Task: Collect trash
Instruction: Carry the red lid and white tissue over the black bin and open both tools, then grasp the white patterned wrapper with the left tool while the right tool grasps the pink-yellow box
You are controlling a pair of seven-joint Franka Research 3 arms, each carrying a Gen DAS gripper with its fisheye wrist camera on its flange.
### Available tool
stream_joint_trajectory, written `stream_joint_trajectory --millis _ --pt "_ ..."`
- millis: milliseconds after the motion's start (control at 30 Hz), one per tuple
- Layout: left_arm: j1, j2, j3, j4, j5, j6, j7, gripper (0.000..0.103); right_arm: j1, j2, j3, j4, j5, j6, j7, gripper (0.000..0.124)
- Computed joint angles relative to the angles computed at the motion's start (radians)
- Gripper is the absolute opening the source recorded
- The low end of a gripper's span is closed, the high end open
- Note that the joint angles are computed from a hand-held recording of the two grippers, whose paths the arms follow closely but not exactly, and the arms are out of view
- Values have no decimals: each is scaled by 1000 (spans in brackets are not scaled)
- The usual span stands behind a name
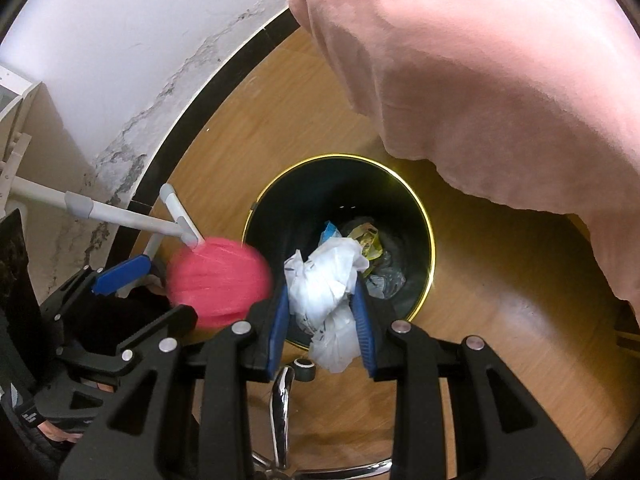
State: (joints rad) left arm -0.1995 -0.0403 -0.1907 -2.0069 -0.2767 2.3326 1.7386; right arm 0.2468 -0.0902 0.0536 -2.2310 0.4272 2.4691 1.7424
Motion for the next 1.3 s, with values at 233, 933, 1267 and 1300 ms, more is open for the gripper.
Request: stream_joint_trajectory --millis 233,933,1267,1300 --pt "1 -11 2 0 4 -4 -8 86 231 -2 -216 0 -49 22 48 33" --pt "-21 -287 74 173 27 2 46 96 164 -215 -128 128 -357 69 268 93" --pt "263 -464 299 168 284 -133 -2 96 161 228 210 837 -219 -101 -92 93" --pt "300 -463 323 174 310 -142 -3 96 152 309 285 924 -252 -78 -123 93"
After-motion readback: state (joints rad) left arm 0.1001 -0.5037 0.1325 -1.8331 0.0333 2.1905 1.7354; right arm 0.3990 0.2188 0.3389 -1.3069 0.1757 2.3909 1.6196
